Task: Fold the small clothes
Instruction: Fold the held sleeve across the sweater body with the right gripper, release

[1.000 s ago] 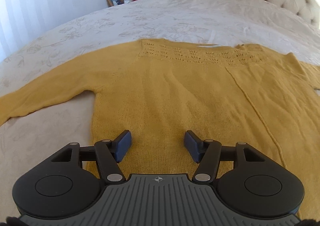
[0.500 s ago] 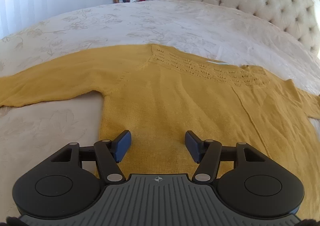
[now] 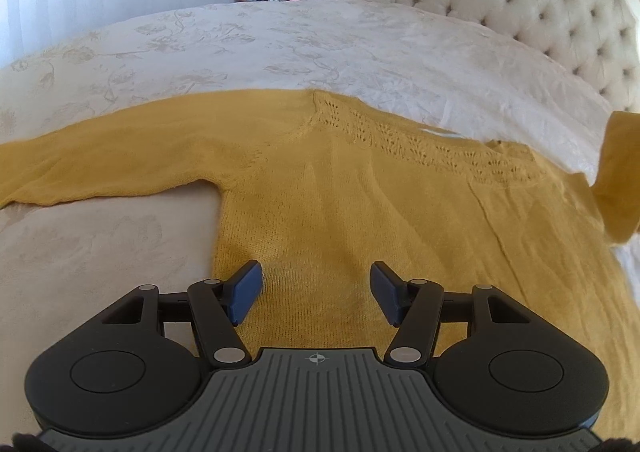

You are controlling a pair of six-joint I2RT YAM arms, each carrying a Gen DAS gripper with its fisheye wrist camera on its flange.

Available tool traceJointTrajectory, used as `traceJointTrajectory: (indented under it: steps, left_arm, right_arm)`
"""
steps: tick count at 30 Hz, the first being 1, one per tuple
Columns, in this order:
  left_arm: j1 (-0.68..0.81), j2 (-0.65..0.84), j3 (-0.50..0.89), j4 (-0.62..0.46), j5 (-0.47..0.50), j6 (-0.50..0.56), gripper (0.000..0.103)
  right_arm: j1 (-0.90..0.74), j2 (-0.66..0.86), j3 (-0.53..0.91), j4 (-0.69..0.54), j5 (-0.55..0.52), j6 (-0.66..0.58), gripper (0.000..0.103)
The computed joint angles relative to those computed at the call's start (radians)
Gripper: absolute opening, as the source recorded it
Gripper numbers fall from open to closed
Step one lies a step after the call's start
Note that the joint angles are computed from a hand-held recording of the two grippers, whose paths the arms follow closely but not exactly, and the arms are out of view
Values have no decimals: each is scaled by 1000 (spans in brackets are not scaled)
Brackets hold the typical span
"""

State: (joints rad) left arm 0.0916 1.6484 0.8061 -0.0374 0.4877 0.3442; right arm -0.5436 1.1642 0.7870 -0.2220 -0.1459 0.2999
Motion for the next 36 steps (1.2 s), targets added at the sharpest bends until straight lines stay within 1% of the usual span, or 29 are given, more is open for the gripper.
traceJointTrajectory:
  steps: [2, 4, 5, 7, 8, 9, 11, 13, 15, 17, 19, 21, 23, 24, 25, 26, 27, 29, 31, 32, 33, 34, 35, 36]
  left_arm:
    - [9, 6, 21, -30, 12, -14, 59]
    - [23, 14, 40, -57, 32, -17, 59]
    - [30, 17, 47, -66, 40, -18, 59]
    - [39, 21, 56, -69, 47, -20, 59]
    - [41, 22, 59, -67, 47, -20, 59]
    - [42, 24, 64, -71, 44, -19, 59]
    - [48, 34, 79, -84, 49, -6, 59]
    - [50, 44, 93, -98, 53, 10, 59]
    - [47, 50, 105, -112, 33, 27, 59]
    - [41, 57, 113, -124, 20, 44, 59]
    - [38, 67, 115, -129, 6, 75, 59]
    - [30, 75, 108, -121, -15, 111, 59]
    - [24, 67, 81, -88, -28, 134, 60]
    - [21, 62, 69, -75, -31, 140, 64]
    - [18, 59, 61, -70, -27, 147, 71]
    - [16, 59, 54, -63, -19, 156, 75]
    - [17, 60, 45, -53, -9, 167, 82]
    - [16, 53, 13, -7, -5, 182, 83]
    - [18, 43, 1, 7, 3, 172, 83]
    - [26, 40, 6, 2, 24, 158, 83]
    - [39, 37, 10, 1, 54, 138, 83]
    - [54, 32, 14, 9, 82, 106, 83]
    - [67, 26, 15, 23, 99, 78, 83]
    - [79, 16, 13, 44, 108, 51, 83]
  right_arm:
    - [96, -16, -2, -11, 25, -21, 11]
    - [194, 1, -6, -3, 29, -19, 12]
    - [252, 15, -12, 8, 30, -9, 16]
    - [350, 62, -23, 32, 23, 22, 19]
    - [386, 90, -31, 45, 0, 35, 27]
    - [414, 114, -49, 65, -35, 37, 47]
    - [489, 132, -90, 97, -20, 40, 61]
    - [532, 121, -128, 112, 15, 29, 61]
    - [517, 86, -174, 124, 25, 56, 61]
    - [456, 44, -209, 115, 43, 83, 61]
    - [398, 34, -213, 99, 100, 72, 61]
    - [323, 59, -208, 101, 124, 61, 61]
    - [253, 102, -205, 121, 104, 66, 61]
    - [230, 125, -207, 135, 91, 77, 61]
    - [210, 145, -212, 151, 76, 91, 61]
    - [196, 164, -213, 159, 62, 104, 61]
    - [183, 169, -228, 169, 49, 114, 61]
    - [178, 168, -259, 199, 30, 127, 61]
    - [180, 155, -277, 207, 20, 125, 61]
    - [182, 161, -274, 200, 16, 120, 60]
    - [188, 166, -266, 183, 16, 115, 52]
    - [198, 176, -250, 159, 26, 110, 42]
    - [211, 175, -238, 137, 42, 102, 11]
    - [225, 164, -231, 124, 57, 100, 10]
